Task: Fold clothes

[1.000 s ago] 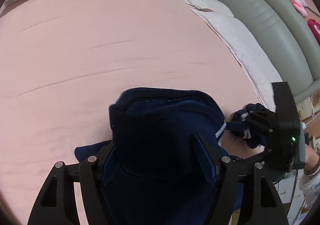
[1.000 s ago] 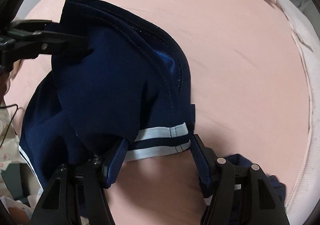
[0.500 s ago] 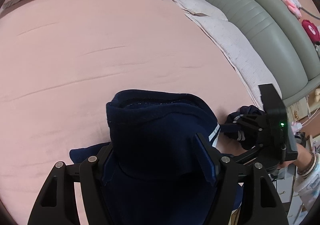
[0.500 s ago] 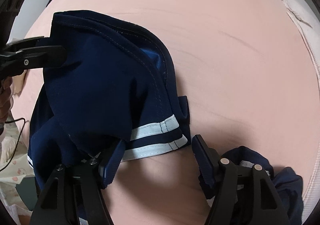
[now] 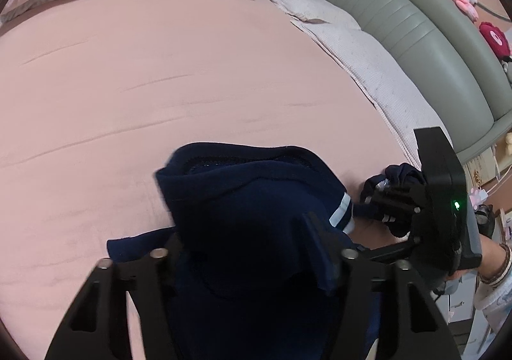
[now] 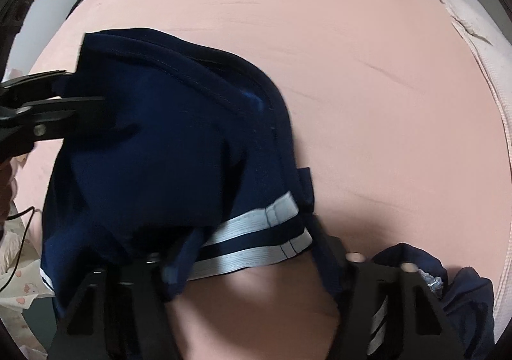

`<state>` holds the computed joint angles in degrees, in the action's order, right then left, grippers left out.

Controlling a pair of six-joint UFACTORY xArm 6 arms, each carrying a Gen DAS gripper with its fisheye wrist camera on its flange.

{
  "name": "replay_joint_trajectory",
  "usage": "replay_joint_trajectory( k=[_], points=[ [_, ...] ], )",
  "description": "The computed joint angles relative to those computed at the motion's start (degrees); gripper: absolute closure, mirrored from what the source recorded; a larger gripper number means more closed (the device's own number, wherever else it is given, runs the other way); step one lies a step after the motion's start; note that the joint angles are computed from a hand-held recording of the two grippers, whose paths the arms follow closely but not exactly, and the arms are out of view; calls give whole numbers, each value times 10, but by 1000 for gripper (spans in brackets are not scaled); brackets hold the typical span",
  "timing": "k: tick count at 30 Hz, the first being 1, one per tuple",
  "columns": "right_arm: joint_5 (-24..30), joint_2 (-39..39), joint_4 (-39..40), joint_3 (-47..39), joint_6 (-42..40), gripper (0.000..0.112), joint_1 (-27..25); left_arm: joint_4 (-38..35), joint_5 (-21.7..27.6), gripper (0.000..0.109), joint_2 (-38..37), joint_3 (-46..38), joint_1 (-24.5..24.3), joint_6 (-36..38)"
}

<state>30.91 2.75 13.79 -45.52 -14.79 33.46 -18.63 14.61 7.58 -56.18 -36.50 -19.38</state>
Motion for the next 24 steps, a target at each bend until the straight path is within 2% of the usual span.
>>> replay_joint_trajectory(
  k=[1, 3, 6, 10, 13, 15, 17, 20, 24],
  points=[
    [3, -2, 8, 0, -5, 85, 4, -6, -2, 64, 0, 1, 0, 4],
    [7, -2, 0, -4, -3, 98, 18, -25, -6, 70, 0, 3, -1, 16],
    [-3, -6, -88, -1, 56, 102, 41, -44, -19, 79, -3, 12, -3, 21],
    [-11, -15, -139, 3, 95, 105, 49, -125, -42, 90, -14, 30, -6, 73],
    [-17, -12, -177, -8, 127, 106, 46, -189, -52, 93, -26, 42, -9, 119],
    [-18, -15, -186, -11, 141, 106, 46, -185, -54, 93, -34, 49, -6, 115],
    [-20, -16, -200, -15, 156, 106, 46, -217, -54, 93, -40, 51, -9, 144],
    [-17, -15, -223, -26, 177, 106, 47, -192, -52, 93, -47, 55, -7, 127],
    [-14, 0, -260, -59, 207, 106, 42, -200, -46, 93, -59, 61, -7, 139]
  ],
)
